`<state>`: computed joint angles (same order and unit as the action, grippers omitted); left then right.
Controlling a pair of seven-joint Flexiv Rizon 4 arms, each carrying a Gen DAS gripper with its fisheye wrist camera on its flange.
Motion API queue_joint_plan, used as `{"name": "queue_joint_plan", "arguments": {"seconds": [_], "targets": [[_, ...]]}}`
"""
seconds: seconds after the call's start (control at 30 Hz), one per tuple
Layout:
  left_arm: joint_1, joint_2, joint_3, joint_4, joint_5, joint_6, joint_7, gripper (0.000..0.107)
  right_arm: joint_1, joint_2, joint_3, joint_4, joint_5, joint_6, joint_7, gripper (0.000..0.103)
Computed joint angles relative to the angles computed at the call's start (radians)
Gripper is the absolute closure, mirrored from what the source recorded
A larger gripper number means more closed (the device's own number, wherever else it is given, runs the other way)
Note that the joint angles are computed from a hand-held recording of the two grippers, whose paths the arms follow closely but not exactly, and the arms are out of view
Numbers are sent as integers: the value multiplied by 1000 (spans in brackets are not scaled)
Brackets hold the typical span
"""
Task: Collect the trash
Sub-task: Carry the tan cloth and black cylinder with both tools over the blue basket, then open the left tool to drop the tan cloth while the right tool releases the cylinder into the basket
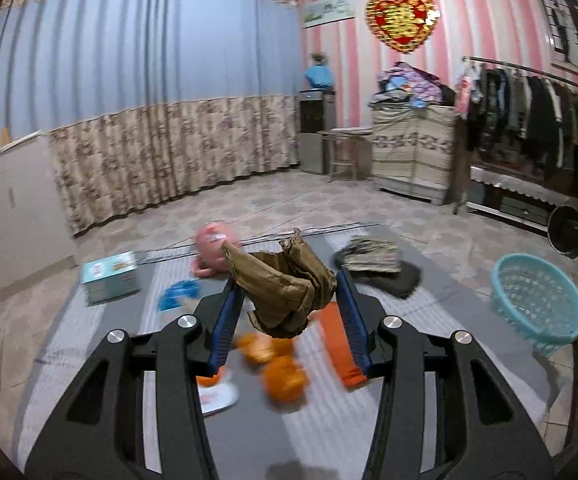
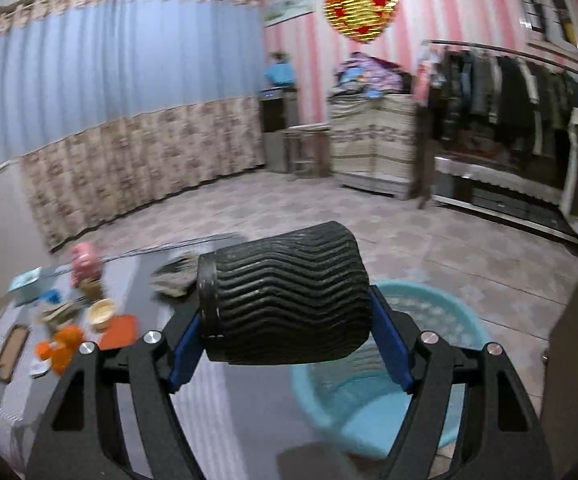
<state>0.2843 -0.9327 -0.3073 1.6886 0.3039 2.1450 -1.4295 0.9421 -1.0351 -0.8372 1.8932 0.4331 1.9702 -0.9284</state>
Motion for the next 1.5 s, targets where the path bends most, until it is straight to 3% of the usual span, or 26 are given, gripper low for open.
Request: {"name": "queue_joint_plan", "arguments": {"seconds": [0.37, 0.47, 0.63, 0.97, 1.1, 1.23, 1.27, 1.33, 1.5], "targets": [[-184, -64, -25, -113, -55, -45, 43, 61, -216, -7, 116, -33, -19, 29, -17, 30], [-222, -96, -41, -165, -63, -78, 65, 61, -218, -37, 110, -30, -6, 5, -19, 30], [-269, -175, -110, -282, -71, -198, 140, 61, -264, -31, 133, -14, -19, 20, -20, 30], [-353, -372, -283, -544, -140, -463, 417, 61, -328, -19, 169, -28, -20, -2, 2, 30], [-427, -415, -242, -653, -219, -553, 469, 61, -342, -23, 166, -28, -45, -36, 38, 30], [-451, -435, -236, -709, -287, -626, 520, 59, -354, -16, 170, -20, -59, -41, 82, 30], [-453, -434, -234, -710, -301, -632, 531, 58, -358, -15, 174, -19, -65, -40, 89, 30], [-461, -429, -218, -711, -330, -629, 537, 40, -356, -16, 170, -17, -78, -44, 96, 30], [-437, -374, -201, -609, -384, -510, 544, 22, -331, -24, 145, -15, -101, -55, 104, 30]]}}
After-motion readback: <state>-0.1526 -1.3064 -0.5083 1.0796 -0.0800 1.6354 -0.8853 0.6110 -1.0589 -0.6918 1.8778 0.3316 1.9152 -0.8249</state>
